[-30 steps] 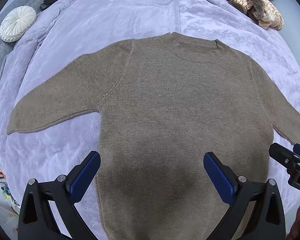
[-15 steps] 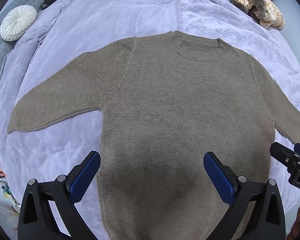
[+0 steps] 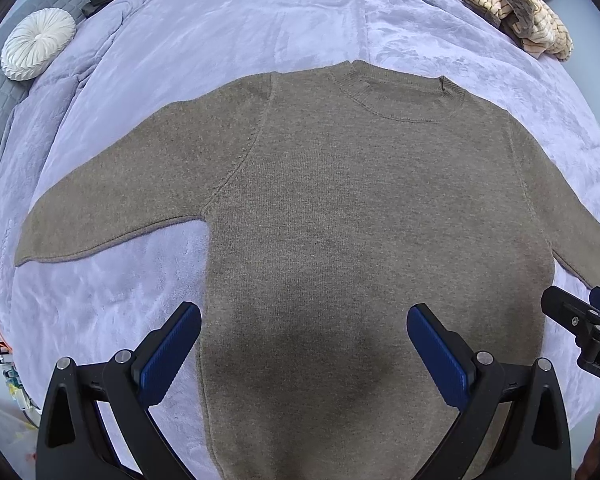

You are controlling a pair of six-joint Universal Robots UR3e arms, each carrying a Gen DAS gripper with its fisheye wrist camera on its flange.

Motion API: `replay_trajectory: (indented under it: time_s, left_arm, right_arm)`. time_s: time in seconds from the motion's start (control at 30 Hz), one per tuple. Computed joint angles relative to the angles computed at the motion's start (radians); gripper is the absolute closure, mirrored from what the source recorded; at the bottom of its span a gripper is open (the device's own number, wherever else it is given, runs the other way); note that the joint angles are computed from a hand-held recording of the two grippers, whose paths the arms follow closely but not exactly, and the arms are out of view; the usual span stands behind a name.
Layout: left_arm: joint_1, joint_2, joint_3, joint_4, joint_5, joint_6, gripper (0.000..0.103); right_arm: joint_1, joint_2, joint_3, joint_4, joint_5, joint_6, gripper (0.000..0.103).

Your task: Fold small clothes

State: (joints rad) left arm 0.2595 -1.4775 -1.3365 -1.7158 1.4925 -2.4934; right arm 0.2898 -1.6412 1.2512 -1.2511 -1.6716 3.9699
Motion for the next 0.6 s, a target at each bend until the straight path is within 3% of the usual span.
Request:
replay_trajectory:
  time_s: [0.6]
  left_arm:
    - [0.006,-0.014,-0.002,0.008,-0.003,0.002,0.0]
  right_arm:
    - [-0.01,-0.002,0.018,-0.013,0.01,-0.007,0.0]
